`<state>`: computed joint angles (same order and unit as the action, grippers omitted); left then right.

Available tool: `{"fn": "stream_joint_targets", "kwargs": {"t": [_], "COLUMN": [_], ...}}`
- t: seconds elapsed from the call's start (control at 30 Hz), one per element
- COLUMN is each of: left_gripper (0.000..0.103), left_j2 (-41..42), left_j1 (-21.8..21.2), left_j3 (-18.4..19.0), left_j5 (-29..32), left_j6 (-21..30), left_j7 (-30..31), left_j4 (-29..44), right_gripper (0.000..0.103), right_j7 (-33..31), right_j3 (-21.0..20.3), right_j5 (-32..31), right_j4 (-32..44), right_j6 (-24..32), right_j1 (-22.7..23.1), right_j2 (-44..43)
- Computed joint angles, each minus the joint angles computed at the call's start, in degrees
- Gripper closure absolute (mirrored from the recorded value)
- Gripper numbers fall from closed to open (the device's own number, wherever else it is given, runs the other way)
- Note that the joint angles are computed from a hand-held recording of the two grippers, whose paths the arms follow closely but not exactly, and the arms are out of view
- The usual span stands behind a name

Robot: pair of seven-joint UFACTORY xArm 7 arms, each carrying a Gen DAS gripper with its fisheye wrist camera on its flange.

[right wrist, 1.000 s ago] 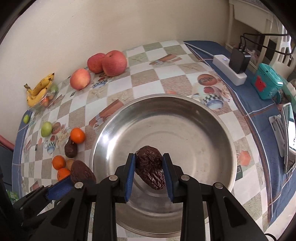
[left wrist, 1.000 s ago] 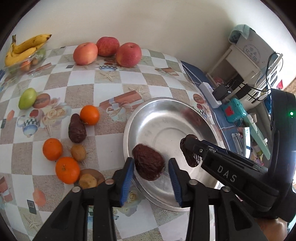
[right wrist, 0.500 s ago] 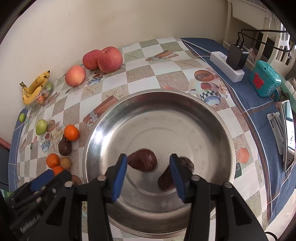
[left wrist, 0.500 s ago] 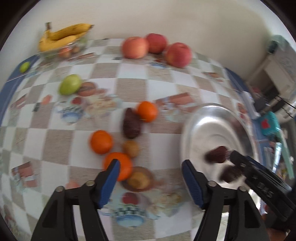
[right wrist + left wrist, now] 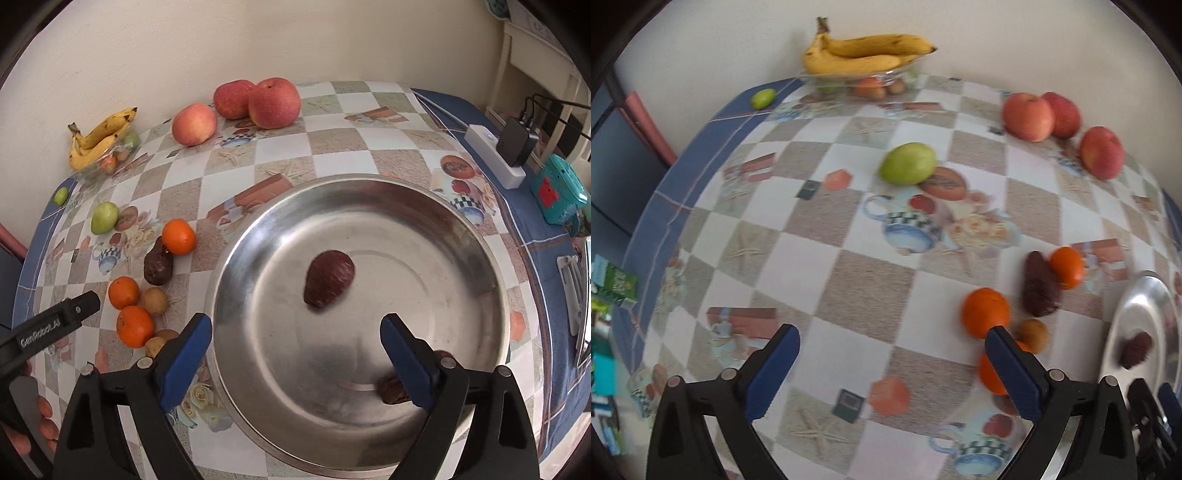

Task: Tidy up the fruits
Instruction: 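Move both tools back toward the tangerines and kiwis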

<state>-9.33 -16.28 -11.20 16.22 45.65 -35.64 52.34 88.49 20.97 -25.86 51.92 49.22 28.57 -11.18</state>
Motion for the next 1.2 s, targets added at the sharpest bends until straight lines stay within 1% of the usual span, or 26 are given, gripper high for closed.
{"fn": "stream_joint_targets", "kwargs": {"t": [0.07, 0.17, 0.2, 0.27, 0.4, 0.53, 0.73, 0.83, 0.9, 0.97, 1.03, 1.1, 1.2], "left_gripper": [0.001, 0.001, 0.001, 0.001, 0.001, 0.001, 0.000, 0.000, 0.000, 0.000, 0.000, 0.000, 0.000], "left_j2": [0.7, 1.5, 1.8, 1.8, 0.4, -1.5, -0.6, 0.2, 1.4, 2.5, 3.1, 3.7, 4.7], "left_j1": [0.6, 0.9, 0.9, 0.8, 1.1, 2.1, 3.2, 3.9, 4.3, 4.4, 4.2, 3.5, 3.1], "left_j3": [-0.3, -0.2, -0.1, 0.3, 1.3, 1.9, 3.9, 3.5, 3.5, 3.7, 4.3, 5.1, 5.2], "left_j5": [2.3, 4.1, 4.6, 4.6, 2.4, 1.5, -6.3, -5.7, -5.3, -6.4, -9.3, -15.1, -19.3], "left_j6": [2.7, 6.1, 6.9, 6.7, 2.8, -4.0, -10.2, -12.4, -12.7, -12.7, -13.7, -14.7, -14.8], "left_j7": [-2.2, -4.8, -5.0, -4.8, -3.3, -2.5, 4.2, 5.8, 6.6, 7.5, 9.9, 14.6, 18.6], "left_j4": [1.0, 2.1, 2.4, 2.4, 0.6, -2.5, -1.7, -0.6, 0.7, 2.1, 2.9, 3.9, 5.8], "right_gripper": [0.010, 0.010, 0.010, 0.010, 0.010, 0.010, 0.010, 0.010, 0.010, 0.010, 0.010, 0.010, 0.010], "right_j7": [0.9, 2.2, 2.7, 3.5, 4.7, 4.5, 5.8, 5.9, 5.0, 3.7, 3.4, 3.1, 2.5], "right_j3": [0.5, 0.8, 1.0, 1.1, 1.0, 0.3, -1.2, -1.4, -1.8, -2.4, -3.0, -3.8, -4.7], "right_j5": [-1.7, -3.9, -4.7, -6.3, -8.6, -9.0, -10.1, -11.4, -11.6, -10.8, -10.6, -10.6, -10.8], "right_j4": [0.5, 1.1, 1.5, 2.3, 3.7, 4.8, 5.8, 8.0, 9.3, 10.7, 11.8, 12.8, 14.5], "right_j6": [-0.3, -0.9, -0.8, -0.9, -1.9, -4.1, -9.1, -7.9, -7.9, -8.0, -8.1, -8.7, -9.2], "right_j1": [-0.1, 0.1, 0.2, 0.4, 1.2, 2.0, 1.9, 1.7, 1.8, 1.8, 1.8, 1.7, 1.7], "right_j2": [0.5, 1.0, 1.3, 1.9, 3.1, 4.6, 5.6, 6.5, 7.2, 8.2, 9.0, 9.8, 11.2]}}
